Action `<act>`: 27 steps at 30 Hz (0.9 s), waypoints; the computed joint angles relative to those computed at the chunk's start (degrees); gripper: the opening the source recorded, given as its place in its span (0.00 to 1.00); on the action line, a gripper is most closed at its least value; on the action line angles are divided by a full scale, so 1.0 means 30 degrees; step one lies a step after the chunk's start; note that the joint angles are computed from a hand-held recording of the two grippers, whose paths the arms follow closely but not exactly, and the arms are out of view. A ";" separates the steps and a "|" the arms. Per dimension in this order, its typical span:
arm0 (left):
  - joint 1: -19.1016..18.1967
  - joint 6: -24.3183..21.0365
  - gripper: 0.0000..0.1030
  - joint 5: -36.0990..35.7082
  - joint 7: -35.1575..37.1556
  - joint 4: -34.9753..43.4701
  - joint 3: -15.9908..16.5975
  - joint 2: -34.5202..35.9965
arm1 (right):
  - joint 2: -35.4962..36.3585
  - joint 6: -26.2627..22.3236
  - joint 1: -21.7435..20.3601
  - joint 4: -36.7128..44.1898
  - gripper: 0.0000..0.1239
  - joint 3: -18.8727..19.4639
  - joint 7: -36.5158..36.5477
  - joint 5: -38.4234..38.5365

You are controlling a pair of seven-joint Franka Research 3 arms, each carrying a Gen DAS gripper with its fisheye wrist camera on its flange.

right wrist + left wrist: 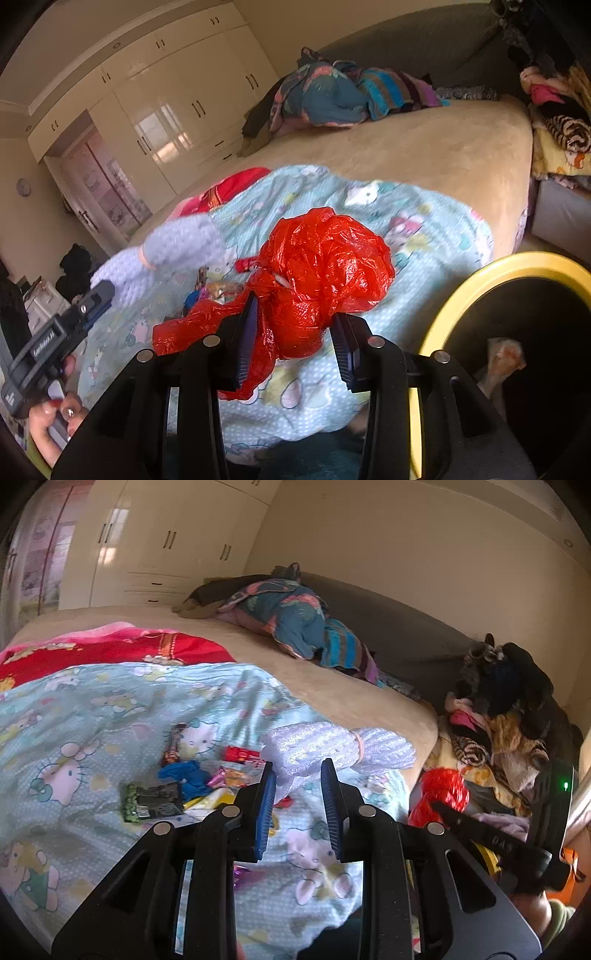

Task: Collect trash
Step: 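Carry the red bag to the yellow bin and release it while the left tool drops the net in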

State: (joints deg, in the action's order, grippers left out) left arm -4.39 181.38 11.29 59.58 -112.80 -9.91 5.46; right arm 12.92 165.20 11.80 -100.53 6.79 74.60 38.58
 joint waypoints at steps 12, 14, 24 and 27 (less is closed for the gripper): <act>-0.0395 -0.0466 0.19 -0.0219 0.1242 0.0285 -0.0621 0.0028 | -0.1399 0.0235 -0.0311 -0.1302 0.29 -0.0717 -0.0669 -0.0807; -0.0487 -0.0506 0.19 -0.0271 0.1551 0.0347 -0.0714 0.0057 | -0.1600 0.0317 -0.0351 -0.1554 0.29 -0.0878 -0.0586 -0.1046; -0.1069 -0.0847 0.19 -0.0259 0.2298 0.0702 -0.0863 0.0214 | -0.2704 0.0420 -0.0726 -0.2869 0.29 -0.1395 -0.0506 -0.1180; -0.1199 -0.0959 0.19 -0.0245 0.2586 0.0799 -0.0949 0.0273 | -0.3046 0.0547 -0.0781 -0.3273 0.29 -0.1549 -0.0276 -0.1372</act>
State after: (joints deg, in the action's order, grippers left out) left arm -7.98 178.50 10.56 67.33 -110.40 -12.76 6.28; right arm 3.79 166.84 9.46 -110.35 2.14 73.77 34.46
